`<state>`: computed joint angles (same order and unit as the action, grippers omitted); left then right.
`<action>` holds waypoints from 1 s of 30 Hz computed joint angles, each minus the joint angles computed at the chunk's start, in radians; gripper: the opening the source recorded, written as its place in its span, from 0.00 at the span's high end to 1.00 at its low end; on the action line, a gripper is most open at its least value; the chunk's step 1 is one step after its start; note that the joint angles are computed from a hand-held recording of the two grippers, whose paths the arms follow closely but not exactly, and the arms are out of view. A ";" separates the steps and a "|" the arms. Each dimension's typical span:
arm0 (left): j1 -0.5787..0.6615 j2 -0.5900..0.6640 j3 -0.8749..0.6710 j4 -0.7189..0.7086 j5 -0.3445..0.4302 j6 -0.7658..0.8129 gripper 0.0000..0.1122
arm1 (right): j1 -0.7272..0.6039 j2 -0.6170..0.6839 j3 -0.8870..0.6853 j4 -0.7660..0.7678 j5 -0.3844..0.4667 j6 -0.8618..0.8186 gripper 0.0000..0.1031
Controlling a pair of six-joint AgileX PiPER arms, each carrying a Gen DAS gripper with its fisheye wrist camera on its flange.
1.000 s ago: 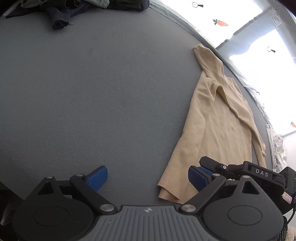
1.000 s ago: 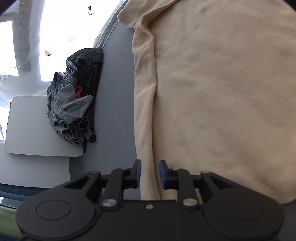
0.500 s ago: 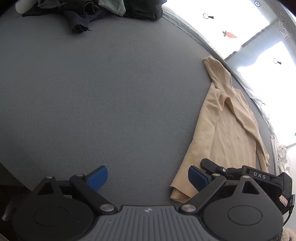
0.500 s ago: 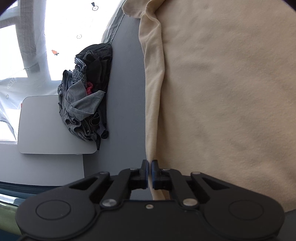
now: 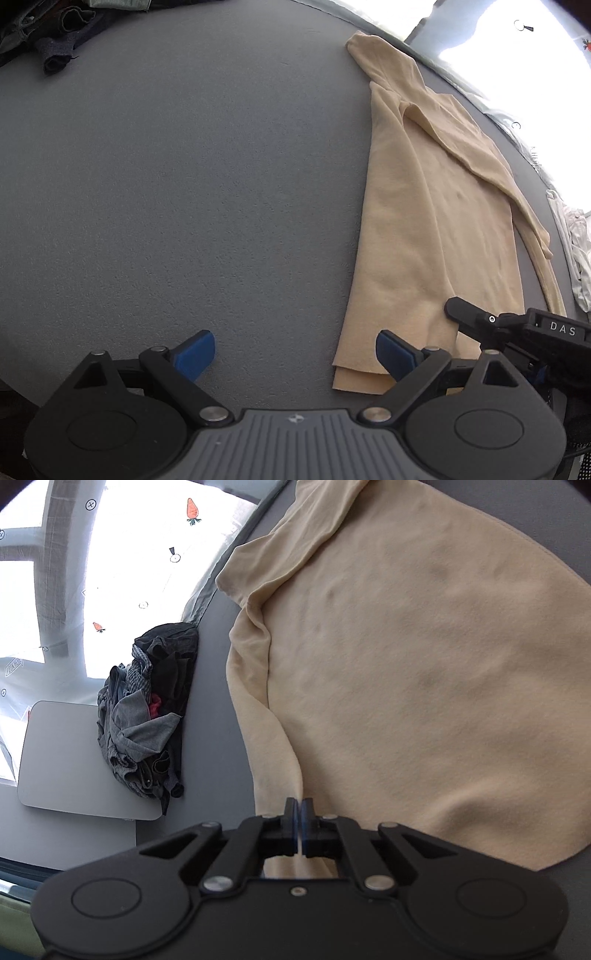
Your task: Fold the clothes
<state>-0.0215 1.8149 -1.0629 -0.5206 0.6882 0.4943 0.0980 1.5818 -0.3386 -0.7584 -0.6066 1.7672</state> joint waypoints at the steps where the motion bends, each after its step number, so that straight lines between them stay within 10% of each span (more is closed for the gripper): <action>1: -0.014 -0.001 0.002 0.020 -0.010 -0.013 0.14 | 0.001 0.003 -0.010 -0.027 0.026 0.014 0.98; 16: 0.005 0.134 -0.240 -0.021 0.041 -0.217 0.13 | -0.348 -0.100 -0.059 -0.490 -0.005 0.313 0.76; 23: -0.004 0.234 -0.381 -0.178 0.116 -0.192 0.13 | -0.597 0.058 -0.075 -0.391 -0.197 0.265 0.76; 30: 0.042 0.429 -0.612 -0.526 0.192 -0.161 0.14 | -0.795 0.350 -0.084 -0.093 -0.588 0.228 0.64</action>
